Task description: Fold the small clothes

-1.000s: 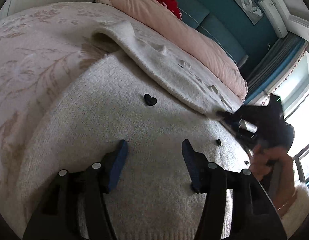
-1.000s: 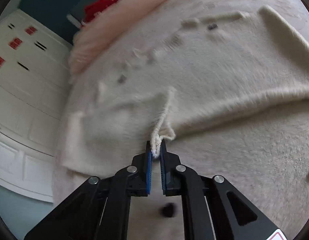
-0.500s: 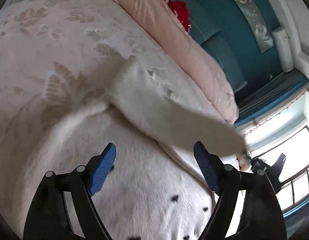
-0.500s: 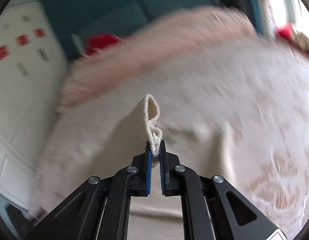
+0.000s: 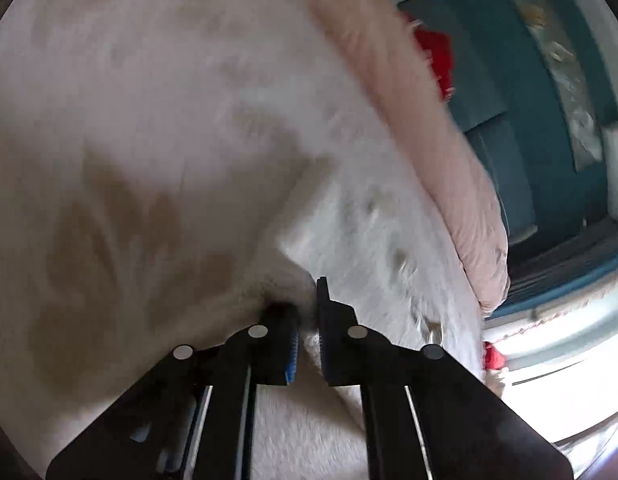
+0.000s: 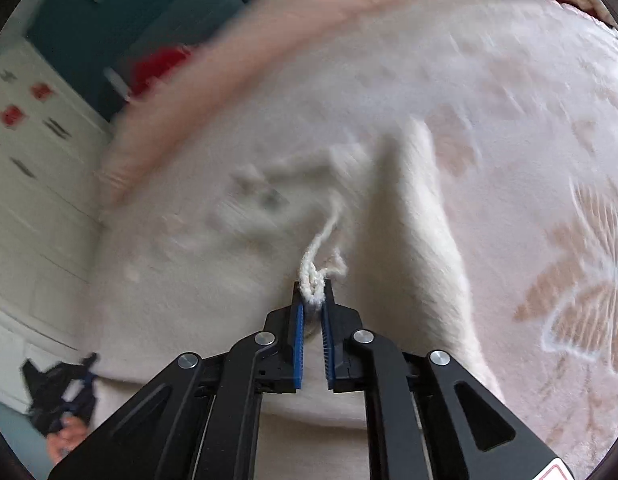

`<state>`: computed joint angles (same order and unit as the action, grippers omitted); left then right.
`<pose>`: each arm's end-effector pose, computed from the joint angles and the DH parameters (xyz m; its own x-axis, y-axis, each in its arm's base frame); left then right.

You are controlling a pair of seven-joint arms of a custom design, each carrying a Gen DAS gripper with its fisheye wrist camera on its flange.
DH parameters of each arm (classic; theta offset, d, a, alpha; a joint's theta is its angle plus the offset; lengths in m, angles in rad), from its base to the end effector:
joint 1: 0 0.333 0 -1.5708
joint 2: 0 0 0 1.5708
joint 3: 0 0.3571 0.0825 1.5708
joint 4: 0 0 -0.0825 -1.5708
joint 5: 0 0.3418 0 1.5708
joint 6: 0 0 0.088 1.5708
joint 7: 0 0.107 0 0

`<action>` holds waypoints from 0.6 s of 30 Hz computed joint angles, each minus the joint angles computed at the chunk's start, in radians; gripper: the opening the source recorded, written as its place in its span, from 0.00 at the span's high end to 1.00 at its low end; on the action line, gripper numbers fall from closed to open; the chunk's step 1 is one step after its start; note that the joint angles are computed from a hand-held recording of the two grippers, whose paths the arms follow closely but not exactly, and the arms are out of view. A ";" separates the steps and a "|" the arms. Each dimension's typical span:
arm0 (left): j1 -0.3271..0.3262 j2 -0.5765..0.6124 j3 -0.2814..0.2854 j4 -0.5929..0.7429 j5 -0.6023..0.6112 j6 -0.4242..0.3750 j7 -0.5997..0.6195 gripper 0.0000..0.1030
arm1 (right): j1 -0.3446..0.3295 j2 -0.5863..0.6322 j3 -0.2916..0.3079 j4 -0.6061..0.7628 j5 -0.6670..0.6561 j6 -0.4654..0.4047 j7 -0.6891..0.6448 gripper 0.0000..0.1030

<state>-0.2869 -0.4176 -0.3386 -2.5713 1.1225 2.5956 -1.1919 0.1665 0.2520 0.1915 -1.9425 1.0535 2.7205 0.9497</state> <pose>0.2950 -0.2491 0.4932 0.6011 -0.3814 0.7023 -0.1356 -0.9147 -0.3807 0.5885 0.1757 0.4633 0.2292 -0.8097 -0.5402 -0.8612 0.0900 -0.5002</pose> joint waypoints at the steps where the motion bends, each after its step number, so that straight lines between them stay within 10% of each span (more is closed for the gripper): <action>1: -0.007 -0.014 -0.008 0.010 -0.008 -0.045 0.055 0.94 | -0.024 -0.032 0.026 -0.005 0.122 -0.008 -0.114 0.93; 4: -0.035 -0.016 -0.018 0.008 -0.059 -0.121 0.152 0.94 | -0.030 -0.088 0.039 -0.038 0.262 0.016 -0.258 0.93; 7: -0.041 0.031 0.019 -0.050 -0.082 -0.034 0.140 0.94 | 0.066 0.011 -0.081 -0.044 -0.078 -0.010 0.064 0.94; 14: -0.041 0.067 -0.016 -0.036 0.019 -0.079 0.108 0.92 | 0.020 0.000 -0.011 -0.078 -0.094 0.061 0.046 0.92; 18: -0.042 0.072 -0.023 -0.045 0.088 -0.083 0.035 0.92 | 0.001 0.025 0.013 -0.039 -0.078 0.042 0.076 0.73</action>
